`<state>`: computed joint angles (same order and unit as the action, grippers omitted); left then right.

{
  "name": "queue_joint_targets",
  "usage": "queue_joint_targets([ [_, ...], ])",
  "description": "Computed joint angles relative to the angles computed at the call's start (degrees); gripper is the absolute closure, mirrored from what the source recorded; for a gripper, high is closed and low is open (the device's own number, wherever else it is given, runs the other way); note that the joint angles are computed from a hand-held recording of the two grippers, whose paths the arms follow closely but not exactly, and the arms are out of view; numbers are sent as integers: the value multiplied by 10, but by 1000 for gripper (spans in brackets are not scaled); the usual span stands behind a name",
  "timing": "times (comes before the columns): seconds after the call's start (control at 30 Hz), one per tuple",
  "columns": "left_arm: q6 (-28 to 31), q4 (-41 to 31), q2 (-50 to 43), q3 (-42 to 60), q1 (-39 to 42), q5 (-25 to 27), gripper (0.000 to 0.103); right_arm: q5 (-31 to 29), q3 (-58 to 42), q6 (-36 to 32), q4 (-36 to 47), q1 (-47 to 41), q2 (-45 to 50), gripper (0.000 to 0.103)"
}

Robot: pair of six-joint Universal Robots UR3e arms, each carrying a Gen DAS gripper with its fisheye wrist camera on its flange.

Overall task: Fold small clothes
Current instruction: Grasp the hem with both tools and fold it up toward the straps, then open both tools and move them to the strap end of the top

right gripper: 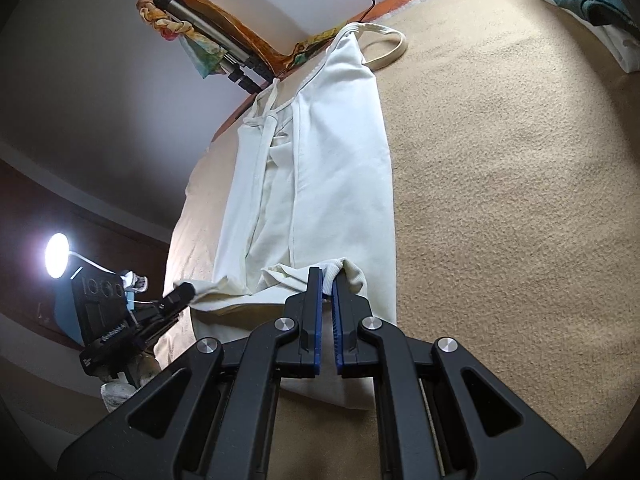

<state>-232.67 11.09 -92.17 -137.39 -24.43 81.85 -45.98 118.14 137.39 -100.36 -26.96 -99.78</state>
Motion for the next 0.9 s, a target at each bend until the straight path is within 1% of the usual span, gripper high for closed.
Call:
queue_joint_targets([
  [0.03, -2, -7, 7, 1, -5, 17, 65, -3, 3, 3, -9, 4, -4, 97],
  [0.1, 7, -27, 25, 5, -11, 40, 65, -16, 1, 11, -23, 14, -10, 94],
  [0.13, 15, -36, 33, 8, -16, 47, 65, -20, 0, 9, -22, 15, -18, 82],
  [0.17, 22, -44, 38, 13, -25, 60, 65, -19, 4, 7, -25, 13, -26, 67],
  [0.2, 30, -53, 41, 20, -38, 74, 65, -12, 15, -3, -30, 5, -49, 63],
  [0.27, 47, -80, 39, 42, -66, 104, 65, -8, 23, -24, -28, 1, -75, 63],
  [0.37, 59, -94, 27, 59, -87, 114, 67, 1, 13, -83, 29, -2, -92, 63],
  [0.5, 67, -92, -2, 74, -92, 103, 69, -17, 25, -83, -6, 32, -84, 66],
  [0.57, 68, -95, -15, 81, -92, 100, 69, -27, 31, -70, -41, 51, -69, 66],
  [0.7, 72, -106, -39, 97, -85, 94, 69, -64, 45, -7, -157, 92, -32, 67],
  [0.8, 73, -113, -50, 100, -75, 92, 69, -90, 39, 35, -217, 109, -3, 66],
  [0.9, 75, -118, -48, 96, -60, 90, 69, -148, 31, 95, -296, 135, 26, 66],
])
